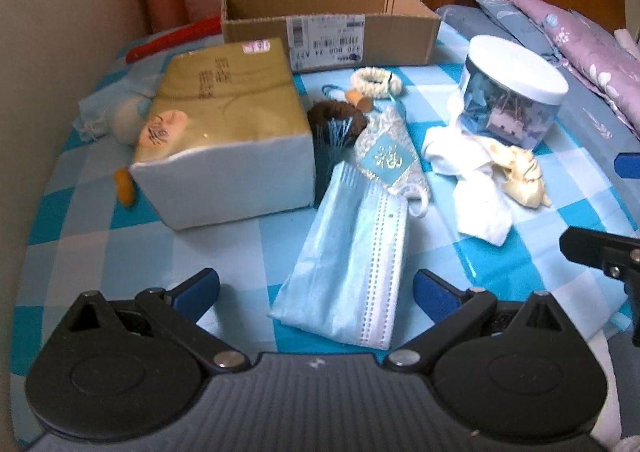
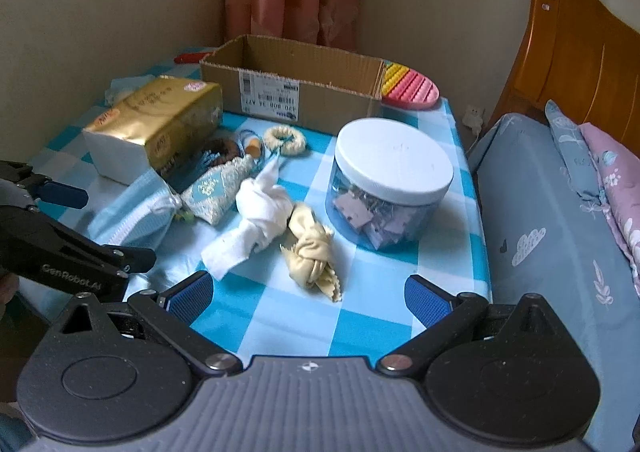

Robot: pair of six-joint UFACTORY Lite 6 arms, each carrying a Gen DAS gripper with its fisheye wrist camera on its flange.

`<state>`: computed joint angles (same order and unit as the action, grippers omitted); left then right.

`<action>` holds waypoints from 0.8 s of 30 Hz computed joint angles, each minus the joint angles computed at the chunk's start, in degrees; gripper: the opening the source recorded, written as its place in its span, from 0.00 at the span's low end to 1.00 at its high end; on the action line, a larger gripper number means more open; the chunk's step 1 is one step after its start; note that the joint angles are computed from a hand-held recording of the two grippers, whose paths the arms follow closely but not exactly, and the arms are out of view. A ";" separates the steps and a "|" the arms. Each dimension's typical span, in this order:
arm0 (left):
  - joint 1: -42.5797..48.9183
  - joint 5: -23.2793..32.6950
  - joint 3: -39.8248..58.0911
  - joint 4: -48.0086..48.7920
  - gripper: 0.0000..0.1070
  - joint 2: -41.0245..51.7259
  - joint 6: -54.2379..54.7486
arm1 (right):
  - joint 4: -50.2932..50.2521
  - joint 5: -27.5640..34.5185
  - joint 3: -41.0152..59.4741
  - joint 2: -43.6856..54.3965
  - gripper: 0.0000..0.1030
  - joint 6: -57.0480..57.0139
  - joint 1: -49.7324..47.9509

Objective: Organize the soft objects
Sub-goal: 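Grasp the light blue face mask with the left tool while the right tool grasps the white cloth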

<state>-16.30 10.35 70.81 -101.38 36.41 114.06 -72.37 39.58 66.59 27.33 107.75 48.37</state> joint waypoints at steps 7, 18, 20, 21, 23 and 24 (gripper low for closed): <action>1.29 2.26 0.23 -4.75 0.96 1.02 7.29 | -1.15 -2.05 0.18 1.25 1.00 0.35 -1.35; 0.27 2.90 -2.36 -22.48 0.95 -0.06 24.79 | -3.98 -5.09 -2.32 0.83 1.00 4.25 -2.82; -0.03 3.40 -2.57 -24.25 0.91 -0.17 26.88 | -4.22 -5.20 -2.64 0.66 1.00 4.57 -2.91; 0.02 3.90 -2.68 -23.61 0.88 -0.26 26.52 | -4.32 -5.29 -2.78 0.56 1.00 4.63 -2.98; 0.05 4.61 -2.80 -22.08 0.76 -0.59 25.11 | -4.44 -5.35 -2.89 0.47 1.00 4.71 -3.02; -0.07 4.81 -2.92 -21.89 0.73 -0.79 24.93 | -4.66 -5.42 -3.00 0.40 1.00 4.82 -3.07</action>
<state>-16.37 15.16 67.89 -123.27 35.62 138.99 -77.03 34.17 63.59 27.73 112.57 45.30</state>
